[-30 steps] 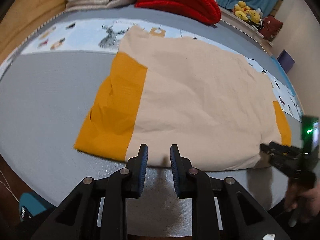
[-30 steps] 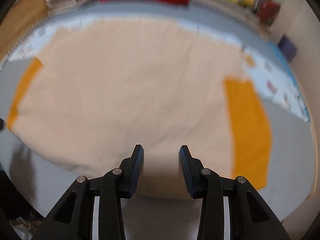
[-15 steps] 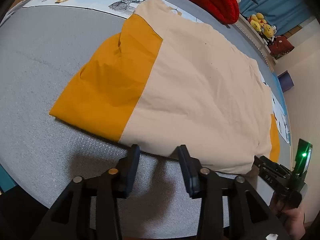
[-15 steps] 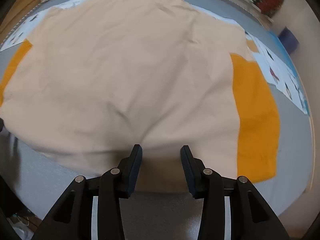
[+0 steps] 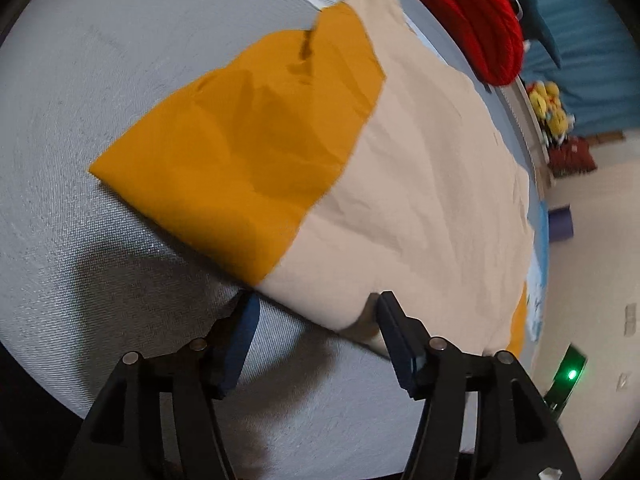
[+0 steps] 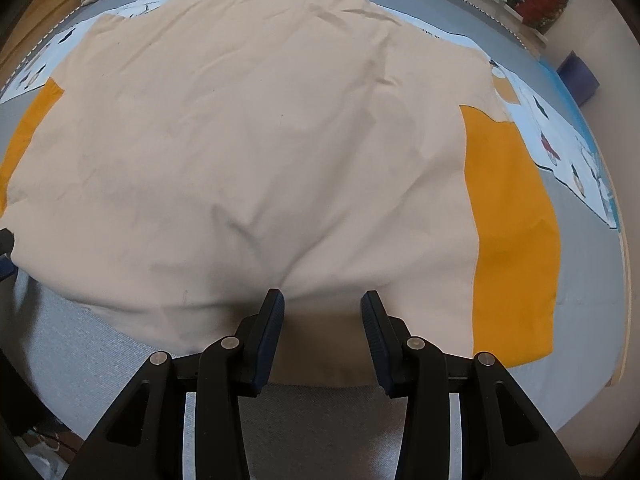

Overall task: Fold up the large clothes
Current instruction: 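Reach the left tool to the orange side panel and grasp its edge, then lift the orange side panel with the left tool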

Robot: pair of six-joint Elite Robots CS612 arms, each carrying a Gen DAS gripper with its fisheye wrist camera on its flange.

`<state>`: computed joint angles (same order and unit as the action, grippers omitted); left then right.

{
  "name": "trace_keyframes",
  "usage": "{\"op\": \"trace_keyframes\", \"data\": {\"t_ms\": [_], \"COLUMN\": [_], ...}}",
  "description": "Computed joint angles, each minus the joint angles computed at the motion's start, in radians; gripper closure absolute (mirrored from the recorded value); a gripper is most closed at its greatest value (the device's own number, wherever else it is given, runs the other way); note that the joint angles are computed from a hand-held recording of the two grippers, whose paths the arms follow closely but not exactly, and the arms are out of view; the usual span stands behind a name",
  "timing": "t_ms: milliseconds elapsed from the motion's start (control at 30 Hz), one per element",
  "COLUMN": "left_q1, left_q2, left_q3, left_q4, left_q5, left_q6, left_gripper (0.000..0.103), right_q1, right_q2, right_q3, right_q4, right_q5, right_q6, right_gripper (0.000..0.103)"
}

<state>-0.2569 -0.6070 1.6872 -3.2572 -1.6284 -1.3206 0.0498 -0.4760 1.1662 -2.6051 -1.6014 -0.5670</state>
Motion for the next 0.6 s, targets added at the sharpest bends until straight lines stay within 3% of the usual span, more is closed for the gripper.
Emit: {"op": "trace_keyframes", "data": {"t_ms": [367,600], "left_q1": [0.023,0.023], "left_q2": [0.039,0.065], "left_q3": [0.034,0.019], "left_q4": [-0.206,-0.269], "left_q5": [0.030,0.089], "left_q6": [-0.172,-0.197], "left_gripper": [0.046,0.049], "right_q1": [-0.011,-0.015], "right_q2": [0.024,0.028], "right_q3": [-0.054,-0.063], "right_q4": [0.055,0.071], "right_q5": [0.012,0.019], "right_q6": [-0.004,-0.004], "right_gripper": [0.060,0.060]}}
